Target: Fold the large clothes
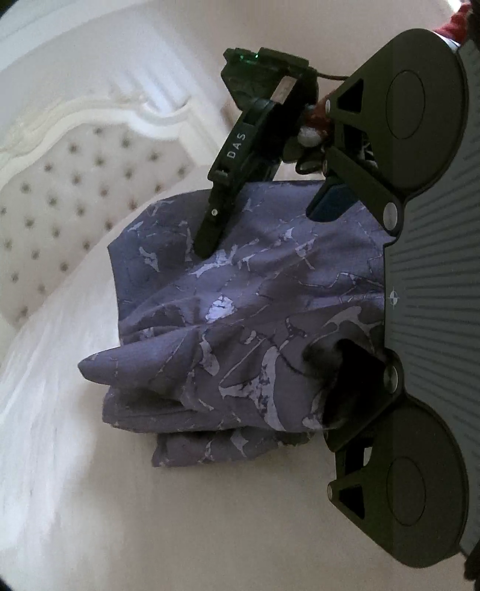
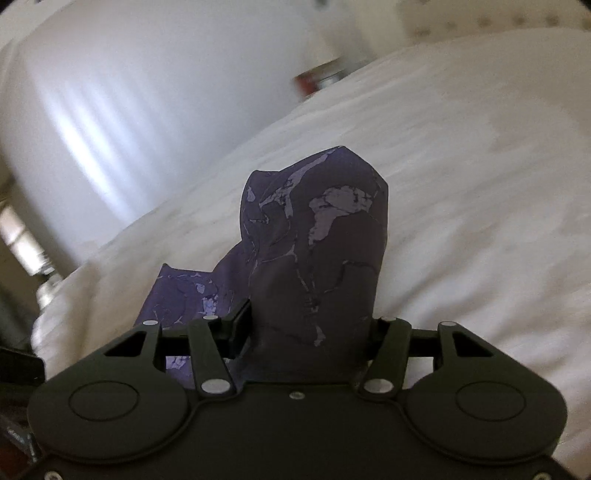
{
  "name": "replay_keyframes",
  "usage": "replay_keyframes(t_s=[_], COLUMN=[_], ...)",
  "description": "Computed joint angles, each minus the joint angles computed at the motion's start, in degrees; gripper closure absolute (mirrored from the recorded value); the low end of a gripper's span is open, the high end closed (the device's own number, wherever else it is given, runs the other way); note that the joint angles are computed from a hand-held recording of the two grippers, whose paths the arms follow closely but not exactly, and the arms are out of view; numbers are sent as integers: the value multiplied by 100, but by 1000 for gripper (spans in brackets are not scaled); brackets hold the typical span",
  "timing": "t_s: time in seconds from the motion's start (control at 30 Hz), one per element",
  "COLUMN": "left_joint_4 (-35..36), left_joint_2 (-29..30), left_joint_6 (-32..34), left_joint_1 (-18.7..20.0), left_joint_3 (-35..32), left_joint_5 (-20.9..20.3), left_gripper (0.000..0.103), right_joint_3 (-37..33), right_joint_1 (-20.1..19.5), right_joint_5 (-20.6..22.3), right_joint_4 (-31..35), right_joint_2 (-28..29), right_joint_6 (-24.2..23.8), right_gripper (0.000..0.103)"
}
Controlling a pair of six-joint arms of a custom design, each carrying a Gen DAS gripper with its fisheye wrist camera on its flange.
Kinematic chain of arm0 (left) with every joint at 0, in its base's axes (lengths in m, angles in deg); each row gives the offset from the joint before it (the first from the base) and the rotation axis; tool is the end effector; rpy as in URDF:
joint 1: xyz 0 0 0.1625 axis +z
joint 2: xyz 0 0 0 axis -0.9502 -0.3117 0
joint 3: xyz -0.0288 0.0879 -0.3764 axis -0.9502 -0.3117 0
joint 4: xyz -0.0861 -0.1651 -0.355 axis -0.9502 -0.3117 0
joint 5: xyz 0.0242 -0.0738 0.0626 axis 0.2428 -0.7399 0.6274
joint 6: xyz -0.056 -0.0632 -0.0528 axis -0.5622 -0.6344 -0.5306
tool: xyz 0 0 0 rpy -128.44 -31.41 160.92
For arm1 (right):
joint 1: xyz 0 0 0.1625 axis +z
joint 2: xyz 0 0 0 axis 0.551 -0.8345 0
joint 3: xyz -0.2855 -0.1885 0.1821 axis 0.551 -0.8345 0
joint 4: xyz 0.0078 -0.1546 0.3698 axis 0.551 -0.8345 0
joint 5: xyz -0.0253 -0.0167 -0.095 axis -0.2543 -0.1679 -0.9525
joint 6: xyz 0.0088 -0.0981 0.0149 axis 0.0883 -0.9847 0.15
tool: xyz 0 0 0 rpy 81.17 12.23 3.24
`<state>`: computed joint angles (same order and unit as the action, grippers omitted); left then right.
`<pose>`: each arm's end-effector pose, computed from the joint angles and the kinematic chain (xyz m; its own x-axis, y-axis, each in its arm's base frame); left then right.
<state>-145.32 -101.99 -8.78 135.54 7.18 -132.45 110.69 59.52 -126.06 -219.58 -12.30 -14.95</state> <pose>-0.2532 -0.8149 0.1747 -0.9272 0.3739 0.0201 0.3418 0.8671 -0.3623 0.1625 -0.7827 0.2917 -0.9687 -0.0996 0.2272 -0.2363 0.6494 -0.7228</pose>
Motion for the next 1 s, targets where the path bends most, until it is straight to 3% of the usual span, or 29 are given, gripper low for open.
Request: replay_keyframes(t_s=[0.1,0.17,0.23,0.3,0.47,0.6,0.67,0.77,1.0], left_joint_4=[659,790,787,638,269,173,-197,-764,-1708], left_joint_2=[910,1176,1027,883,486,661,440,62,-631], left_joint_6=[226,234,109,137,399,409,565,901,1721], left_joint_1=[-88,-116,-118,-9,70,-65,-145,-299,-819], left_joint_3=[-1414,-1777,-1465,-1150,-448,-662,-213,471,1776], left_joint_5=[93,437,868,820,713,946,1134,1541,2897], left_gripper=[21,21,20,17,17,17,17,17,14], right_joint_3=[-64,-100,-81,47,407,527,713,1371,1640], right_joint_1=[-101,-116,-126,-194,-293,-228,-194,-63,359], right_joint_5=[-419,-927,-1462,-1658,-1542,-1686,-1781,-2066,-2872], right_joint_4=[-292,-539,-722,-978,-1497,-1797,-2162,-2800,-3168], right_joint_2=[-44,33,146,203,189,127,50,-257,-266], right_joint_6=[-44,6,196,369,541,291,76,-39,221], right_gripper=[38,34,29,21,13,9,9,0,0])
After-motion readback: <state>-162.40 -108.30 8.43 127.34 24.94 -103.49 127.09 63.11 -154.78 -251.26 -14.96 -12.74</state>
